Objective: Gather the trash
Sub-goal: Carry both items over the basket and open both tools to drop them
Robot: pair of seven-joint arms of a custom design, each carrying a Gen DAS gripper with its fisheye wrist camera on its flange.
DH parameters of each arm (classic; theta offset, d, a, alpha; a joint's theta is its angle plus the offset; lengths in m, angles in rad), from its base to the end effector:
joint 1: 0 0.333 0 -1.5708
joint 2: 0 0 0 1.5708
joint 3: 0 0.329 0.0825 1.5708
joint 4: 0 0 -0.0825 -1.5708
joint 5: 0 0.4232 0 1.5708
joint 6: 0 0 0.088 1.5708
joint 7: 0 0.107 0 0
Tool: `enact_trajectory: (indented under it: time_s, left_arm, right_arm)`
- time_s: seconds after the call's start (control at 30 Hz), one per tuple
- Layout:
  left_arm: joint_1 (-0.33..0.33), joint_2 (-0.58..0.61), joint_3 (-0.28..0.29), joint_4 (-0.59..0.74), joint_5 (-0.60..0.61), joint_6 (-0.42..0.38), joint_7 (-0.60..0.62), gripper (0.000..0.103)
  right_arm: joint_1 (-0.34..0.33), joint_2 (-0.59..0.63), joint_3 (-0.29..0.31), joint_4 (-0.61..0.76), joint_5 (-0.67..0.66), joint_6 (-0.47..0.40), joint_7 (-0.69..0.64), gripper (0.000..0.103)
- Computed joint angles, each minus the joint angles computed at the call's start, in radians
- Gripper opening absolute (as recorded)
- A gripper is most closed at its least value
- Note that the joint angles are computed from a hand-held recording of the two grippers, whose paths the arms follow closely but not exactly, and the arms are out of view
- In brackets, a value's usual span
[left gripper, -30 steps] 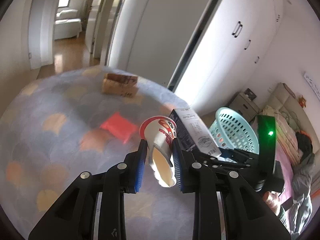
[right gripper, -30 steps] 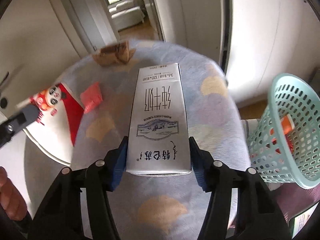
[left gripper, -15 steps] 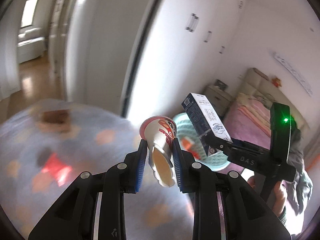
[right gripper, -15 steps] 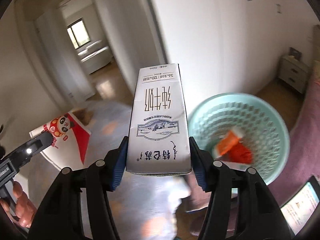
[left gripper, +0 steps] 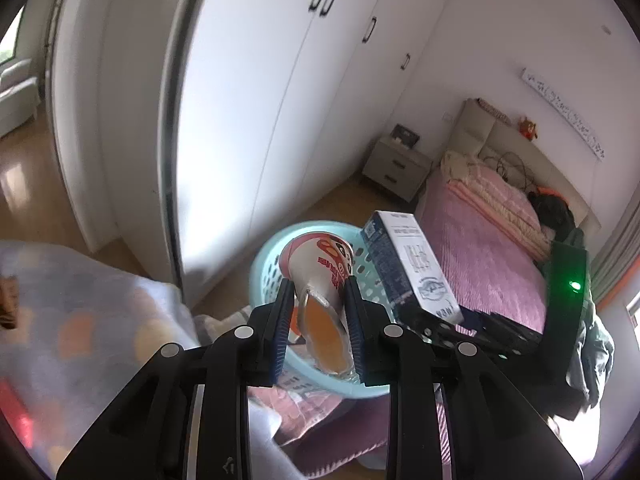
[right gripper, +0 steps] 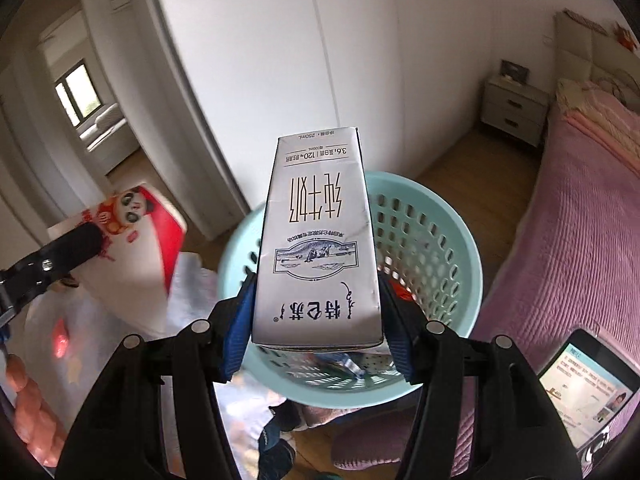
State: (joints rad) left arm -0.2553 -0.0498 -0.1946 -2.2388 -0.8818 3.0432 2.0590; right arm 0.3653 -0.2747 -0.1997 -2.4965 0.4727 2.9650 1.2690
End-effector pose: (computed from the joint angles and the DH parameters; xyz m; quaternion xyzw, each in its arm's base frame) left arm 0.5486 -0.2001 0.4609 -0.6058 0.6690 -0.4120 0.1254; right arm 0.5089 0.0510 0.4516 -0.6617 0.6494 -0.1630 0.3374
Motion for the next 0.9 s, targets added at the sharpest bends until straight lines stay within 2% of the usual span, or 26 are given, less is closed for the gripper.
enact_trajectory:
  time_s: [0.07,0.2,0.23,0.3,0.33,0.43,0.57,0.63,0.67,0.77,0.83,0.9]
  left_arm:
    - [0.009,0.041,-0.003,0.029,0.057,-0.009,-0.05,0.025]
    - [0.023,0.11,-0.007,0.062,0.292,0.02,-0.247,0.026]
    - [0.036,0.133,-0.024,0.085,0.26,0.011,-0.222,0.026]
    - [0.056,0.151,-0.05,0.106,0.217,0.006,-0.187,0.035]
    - [0.053,0.157,-0.048,0.106,0.237,0.014,-0.212,0.049]
    - [0.06,0.146,-0.058,0.089,0.256,0.03,-0.214,0.052]
    - [0.074,0.102,-0.072,0.041,0.181,0.049,-0.161,0.052]
    - [0.075,0.071,-0.078,0.017,0.063,0.058,-0.077,0.052]
    - [0.067,0.058,-0.069,0.004,0.058,0.065,-0.078,0.052]
    - [0.051,-0.001,-0.046,-0.067,0.127,0.112,-0.153,0.052]
    - [0.068,-0.057,-0.046,-0.128,0.212,0.142,-0.237,0.052]
    - [0.121,-0.109,-0.077,-0.179,0.298,0.158,-0.323,0.052]
  right_arm:
    - [-0.04,0.012,0.022,0.001,-0.041,-0.003,0.043,0.055]
    - [-0.086,0.045,0.047,0.019,-0.1,-0.011,0.109,0.055]
    - [-0.092,0.055,0.049,0.025,-0.106,-0.005,0.118,0.057]
    - [-0.115,0.074,0.065,0.036,-0.137,-0.002,0.154,0.058]
    - [-0.116,0.08,0.066,0.039,-0.138,-0.003,0.159,0.058]
    - [-0.124,0.08,0.071,0.04,-0.14,-0.014,0.17,0.058]
    - [-0.106,0.07,0.057,0.032,-0.105,-0.013,0.133,0.058]
    - [-0.077,0.06,0.04,0.024,-0.062,-0.005,0.09,0.058]
    - [-0.058,0.056,0.029,0.022,-0.036,-0.002,0.062,0.058]
    - [-0.012,0.027,0.02,0.006,0.006,0.015,0.002,0.058]
    - [0.024,0.002,0.02,-0.004,0.026,0.022,-0.024,0.058]
    - [0.073,-0.019,0.006,-0.012,0.046,0.034,-0.06,0.058]
